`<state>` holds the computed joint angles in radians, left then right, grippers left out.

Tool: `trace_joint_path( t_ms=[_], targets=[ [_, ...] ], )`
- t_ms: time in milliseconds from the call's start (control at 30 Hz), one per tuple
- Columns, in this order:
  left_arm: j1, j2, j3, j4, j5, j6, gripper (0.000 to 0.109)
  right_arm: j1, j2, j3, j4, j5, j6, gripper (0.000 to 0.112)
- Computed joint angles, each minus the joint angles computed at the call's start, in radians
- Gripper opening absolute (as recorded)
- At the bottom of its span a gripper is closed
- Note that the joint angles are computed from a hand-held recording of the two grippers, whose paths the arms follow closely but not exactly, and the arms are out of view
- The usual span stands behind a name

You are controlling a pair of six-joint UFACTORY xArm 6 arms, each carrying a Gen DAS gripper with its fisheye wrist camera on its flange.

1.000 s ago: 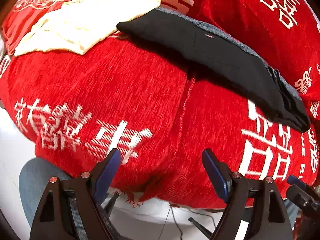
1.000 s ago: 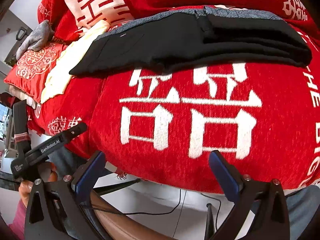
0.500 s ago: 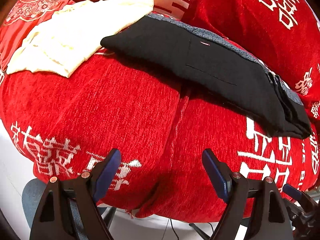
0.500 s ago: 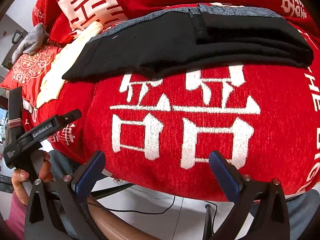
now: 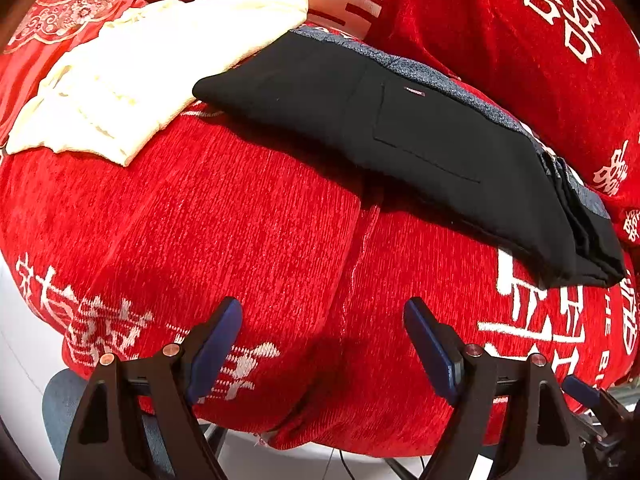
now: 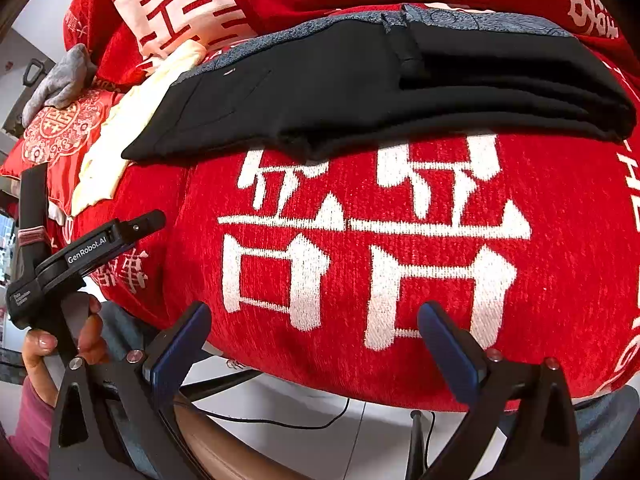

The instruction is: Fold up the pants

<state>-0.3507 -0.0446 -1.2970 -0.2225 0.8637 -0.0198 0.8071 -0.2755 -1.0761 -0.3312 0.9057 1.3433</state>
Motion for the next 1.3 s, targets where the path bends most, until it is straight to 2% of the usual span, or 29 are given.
trace_joint_path(
  t_ms=[300, 500, 700, 800, 867, 933, 1000, 1033, 1200, 1300],
  targets=[
    [0.013, 0.061, -0.072, -0.046, 0.004, 0.038, 0.084, -0.009, 0.022, -0.018, 0.020, 0.000, -0.027, 0.103],
    [0.065, 0.156, -0.192, -0.291, -0.039, 0.154, 0.084, -0.015, 0.030, -0.025, 0.019, -0.010, -0.036, 0.103],
    [0.112, 0.312, -0.364, -0.527, 0.072, 0.211, 0.084, -0.026, 0.038, -0.023, 0.043, -0.020, -0.058, 0.103],
    [0.115, 0.345, -0.394, -0.584, 0.085, 0.214, 0.084, -0.033, 0.042, -0.027, 0.048, -0.022, -0.065, 0.103],
    [0.110, 0.364, -0.405, -0.615, 0.061, 0.216, 0.084, -0.037, 0.042, -0.028, 0.047, -0.026, -0.064, 0.103],
    [0.108, 0.384, -0.427, -0.622, 0.055, 0.201, 0.085, -0.045, 0.042, -0.030, 0.050, -0.037, -0.074, 0.103],
    [0.103, 0.397, -0.437, -0.642, 0.033, 0.195, 0.093, -0.050, 0.044, -0.036, 0.048, -0.039, -0.082, 0.103],
    [0.094, 0.403, -0.441, -0.629, 0.013, 0.187, 0.093, -0.054, 0.046, -0.040, 0.046, -0.042, -0.085, 0.103],
    [0.058, 0.399, -0.467, -0.453, -0.013, 0.084, 0.093, -0.066, 0.056, -0.068, 0.030, -0.040, -0.100, 0.103],
    [0.031, 0.366, -0.439, -0.388, -0.074, 0.097, 0.093, -0.077, 0.052, -0.089, 0.004, -0.022, -0.109, 0.103]
  ],
)
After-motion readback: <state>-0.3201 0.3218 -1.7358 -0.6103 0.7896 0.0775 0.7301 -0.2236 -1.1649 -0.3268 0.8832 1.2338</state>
